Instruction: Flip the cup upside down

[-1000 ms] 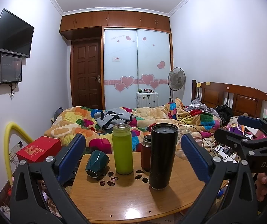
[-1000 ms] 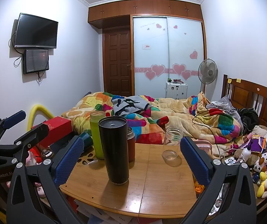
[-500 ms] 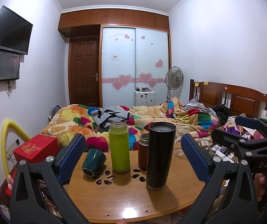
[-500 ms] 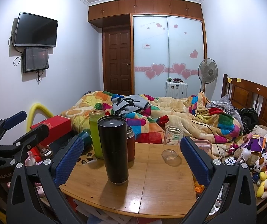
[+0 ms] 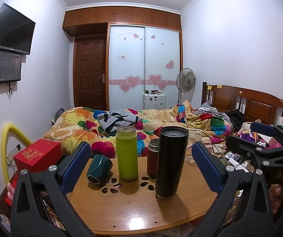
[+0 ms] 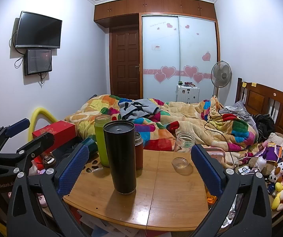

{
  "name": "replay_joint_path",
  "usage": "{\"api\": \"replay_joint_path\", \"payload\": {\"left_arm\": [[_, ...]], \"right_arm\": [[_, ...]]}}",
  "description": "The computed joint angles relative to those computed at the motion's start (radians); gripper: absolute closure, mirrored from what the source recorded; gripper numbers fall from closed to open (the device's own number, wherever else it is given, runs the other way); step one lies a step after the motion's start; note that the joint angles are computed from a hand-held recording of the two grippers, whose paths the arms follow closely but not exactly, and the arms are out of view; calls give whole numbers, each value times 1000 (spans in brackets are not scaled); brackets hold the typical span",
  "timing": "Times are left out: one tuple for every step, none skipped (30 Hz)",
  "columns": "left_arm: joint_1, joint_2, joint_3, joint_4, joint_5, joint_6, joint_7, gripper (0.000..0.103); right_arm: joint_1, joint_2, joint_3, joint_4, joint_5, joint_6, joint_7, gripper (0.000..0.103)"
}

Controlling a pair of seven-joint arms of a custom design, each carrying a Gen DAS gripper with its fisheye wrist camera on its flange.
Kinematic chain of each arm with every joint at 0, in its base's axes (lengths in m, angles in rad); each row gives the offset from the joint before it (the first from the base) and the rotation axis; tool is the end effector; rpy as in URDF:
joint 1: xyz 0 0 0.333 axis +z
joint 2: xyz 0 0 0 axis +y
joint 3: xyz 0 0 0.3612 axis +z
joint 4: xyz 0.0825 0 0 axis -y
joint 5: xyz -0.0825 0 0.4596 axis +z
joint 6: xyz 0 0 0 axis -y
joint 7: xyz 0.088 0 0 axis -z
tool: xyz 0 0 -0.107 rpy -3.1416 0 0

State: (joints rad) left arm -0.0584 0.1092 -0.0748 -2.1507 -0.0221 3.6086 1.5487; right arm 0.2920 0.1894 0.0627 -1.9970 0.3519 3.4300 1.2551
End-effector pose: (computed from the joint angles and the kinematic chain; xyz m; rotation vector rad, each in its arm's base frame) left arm 0.6471 -0.0821 0.5169 -1.3416 1.4483 -1.2079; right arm 0.6687 0.2023 0.5171 -1.5943 1.2341 -0.8694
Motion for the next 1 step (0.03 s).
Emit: {"api": "replay_joint_path", "payload": {"left_arm": [[-2,-1,1,-2,-5,1,5,0]], "right_arm": [[-1,2,0,1,-1,-1,1,0]]}}
